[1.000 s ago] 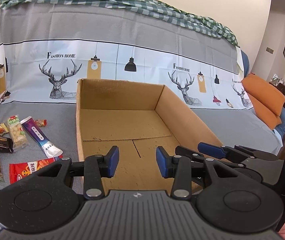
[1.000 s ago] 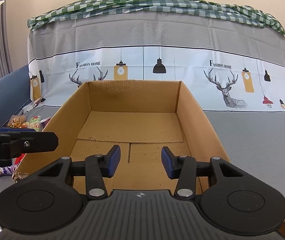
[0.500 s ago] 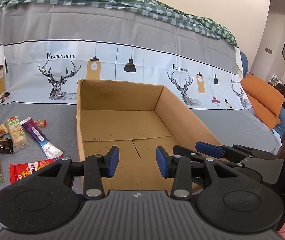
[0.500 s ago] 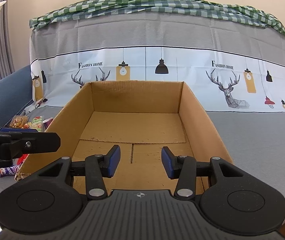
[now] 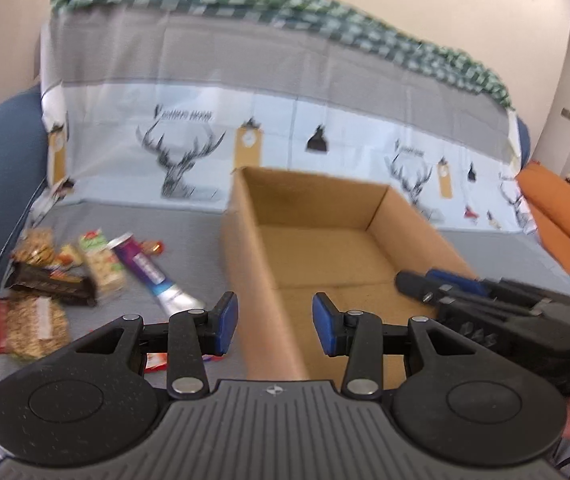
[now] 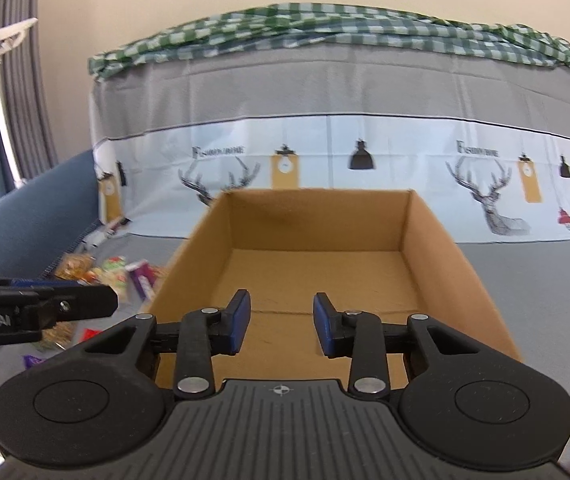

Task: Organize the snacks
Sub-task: 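Grasp the purple-wrapped bar with the left gripper while the right gripper approaches the red packet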

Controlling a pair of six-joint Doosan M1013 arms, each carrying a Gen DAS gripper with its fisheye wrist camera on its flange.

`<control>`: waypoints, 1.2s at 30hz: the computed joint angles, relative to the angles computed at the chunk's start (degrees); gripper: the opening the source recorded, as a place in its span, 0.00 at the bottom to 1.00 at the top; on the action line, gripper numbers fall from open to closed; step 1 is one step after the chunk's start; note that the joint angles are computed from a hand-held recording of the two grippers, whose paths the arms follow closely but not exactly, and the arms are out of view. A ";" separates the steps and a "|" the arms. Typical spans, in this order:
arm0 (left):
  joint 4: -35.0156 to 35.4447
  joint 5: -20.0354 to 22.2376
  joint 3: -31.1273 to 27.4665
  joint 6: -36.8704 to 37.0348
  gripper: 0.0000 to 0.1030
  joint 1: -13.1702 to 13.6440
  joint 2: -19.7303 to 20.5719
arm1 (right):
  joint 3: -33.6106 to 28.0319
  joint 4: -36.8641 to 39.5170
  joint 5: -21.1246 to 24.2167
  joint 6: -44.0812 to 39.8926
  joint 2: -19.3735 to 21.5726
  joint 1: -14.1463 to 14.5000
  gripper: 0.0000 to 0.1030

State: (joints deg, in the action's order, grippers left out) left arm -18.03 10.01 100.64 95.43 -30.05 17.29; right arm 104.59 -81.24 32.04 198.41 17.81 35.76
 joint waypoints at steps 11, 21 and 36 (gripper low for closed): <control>12.44 9.86 -1.62 1.85 0.67 7.79 4.81 | -5.17 -1.53 -7.86 -0.30 3.12 1.40 0.35; 20.71 17.22 -4.88 -3.23 0.72 7.76 8.73 | -10.48 5.24 -11.01 -7.66 7.00 2.70 0.36; 16.92 19.07 -6.13 -2.43 0.26 8.80 9.90 | -13.18 11.29 -10.22 -12.10 9.15 3.24 0.37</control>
